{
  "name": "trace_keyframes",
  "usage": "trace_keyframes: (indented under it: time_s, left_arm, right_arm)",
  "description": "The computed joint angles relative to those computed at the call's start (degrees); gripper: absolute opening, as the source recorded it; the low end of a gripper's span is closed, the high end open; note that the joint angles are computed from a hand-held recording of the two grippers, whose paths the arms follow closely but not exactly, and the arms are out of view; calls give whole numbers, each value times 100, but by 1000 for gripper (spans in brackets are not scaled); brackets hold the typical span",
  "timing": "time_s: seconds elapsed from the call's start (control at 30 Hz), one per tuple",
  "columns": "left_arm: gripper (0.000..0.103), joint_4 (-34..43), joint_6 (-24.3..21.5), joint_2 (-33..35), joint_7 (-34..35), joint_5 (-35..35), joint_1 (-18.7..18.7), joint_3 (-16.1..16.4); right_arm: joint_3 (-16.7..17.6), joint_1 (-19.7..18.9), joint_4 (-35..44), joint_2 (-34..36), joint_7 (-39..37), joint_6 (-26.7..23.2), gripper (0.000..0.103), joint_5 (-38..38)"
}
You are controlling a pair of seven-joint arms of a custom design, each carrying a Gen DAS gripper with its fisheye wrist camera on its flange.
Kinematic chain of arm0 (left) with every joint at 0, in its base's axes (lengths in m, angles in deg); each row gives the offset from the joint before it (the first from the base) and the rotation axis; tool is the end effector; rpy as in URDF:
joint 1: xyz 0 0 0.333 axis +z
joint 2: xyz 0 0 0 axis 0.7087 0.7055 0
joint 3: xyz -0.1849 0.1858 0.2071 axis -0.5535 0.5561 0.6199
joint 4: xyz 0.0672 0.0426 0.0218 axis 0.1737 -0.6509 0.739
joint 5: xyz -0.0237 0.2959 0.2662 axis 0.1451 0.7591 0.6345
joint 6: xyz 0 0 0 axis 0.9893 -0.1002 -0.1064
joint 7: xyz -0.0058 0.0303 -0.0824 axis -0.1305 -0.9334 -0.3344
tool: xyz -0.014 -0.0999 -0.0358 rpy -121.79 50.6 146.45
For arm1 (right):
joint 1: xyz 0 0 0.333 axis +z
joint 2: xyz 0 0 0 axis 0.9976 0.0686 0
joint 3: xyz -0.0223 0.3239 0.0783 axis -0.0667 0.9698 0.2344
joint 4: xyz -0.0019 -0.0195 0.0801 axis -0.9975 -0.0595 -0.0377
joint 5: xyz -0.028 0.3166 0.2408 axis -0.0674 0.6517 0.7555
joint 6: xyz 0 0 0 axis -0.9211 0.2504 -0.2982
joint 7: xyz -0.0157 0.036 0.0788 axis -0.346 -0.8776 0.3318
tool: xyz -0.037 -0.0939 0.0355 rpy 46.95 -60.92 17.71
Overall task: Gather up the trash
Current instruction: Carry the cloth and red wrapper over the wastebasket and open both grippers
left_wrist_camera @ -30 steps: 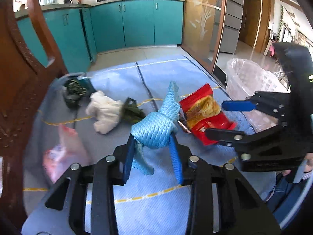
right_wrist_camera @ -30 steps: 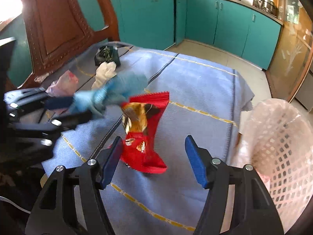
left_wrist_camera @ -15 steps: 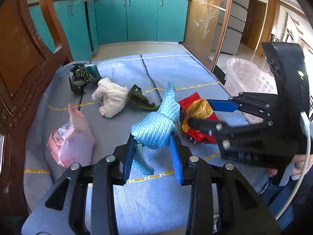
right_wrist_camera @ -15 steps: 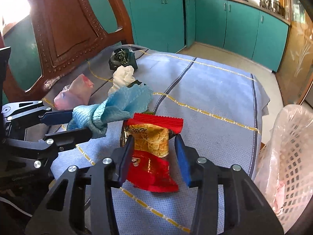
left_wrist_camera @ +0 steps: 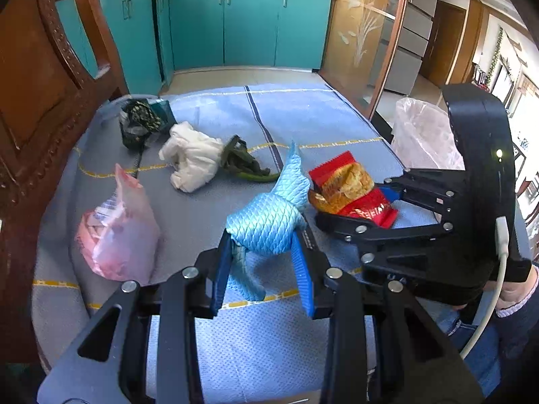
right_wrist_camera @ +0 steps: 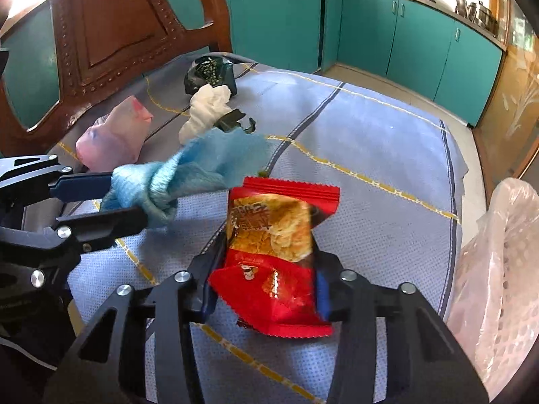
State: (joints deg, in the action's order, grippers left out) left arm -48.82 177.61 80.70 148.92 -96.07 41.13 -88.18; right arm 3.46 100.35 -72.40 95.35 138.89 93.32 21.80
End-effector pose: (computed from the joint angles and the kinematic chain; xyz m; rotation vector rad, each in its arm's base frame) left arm 0.7095 -0.2261 0.4372 -1.2433 2.3929 -0.9311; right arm 0.6586 0.1835 0.4268 -1.9197 1.6479 -0.5051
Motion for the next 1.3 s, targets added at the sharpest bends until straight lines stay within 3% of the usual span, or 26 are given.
trace_keyframes:
  time_s: [0.17,0.37,0.43,0.5,0.57,0.67,0.77,0.9,1.07,1.3]
  left_arm:
    - [35,-249,440,-218,-14,2,43,1]
    - [35,-377,700,-387,267,-277,265,-299]
    - [35,-326,675,-375,418,-427,326,-436]
    - [35,-217,596,-331,589,-593,355,-579]
    - [35,-103,597,-279,756,-711,298,-682]
    - [35,6,697,-214,1066,-896,210,-881]
    - [35,70,909,-182,1251,-910,2,-993]
    - [35,337,900,-6,1676,-1046,-104,-1352]
    - [36,798,588,266,1648,-846,-631,-1236]
    - [36,1220,263,583,1395,-548,-1087,-943]
  right_arm:
    - [-306,193,-239,-259,432,101,37,-351]
    - [-683,287,-904,-917,1381,766,37,-1012]
    - [-1029,466,-1148,-1173,2155,936,37,-1757]
    - [-1581,734,-1374,-1504,3636,994,37,-3281]
    - [-1780,707,-1529,-1839,5131,849,37,-4838]
    - [-1608,323,-1846,-2403,6798,415,37,-6511]
    - [-1393,-57,-2199,-2824,7481,4,37,-6979]
    - [-1175,-563,-2622,-3233,8169,-99,37,-7326]
    - [-882,-1027,-2839,-3385,8520,-11,37,-7484]
    - [-500,-1542,-2979,-3463,8422,83,37,-7317]
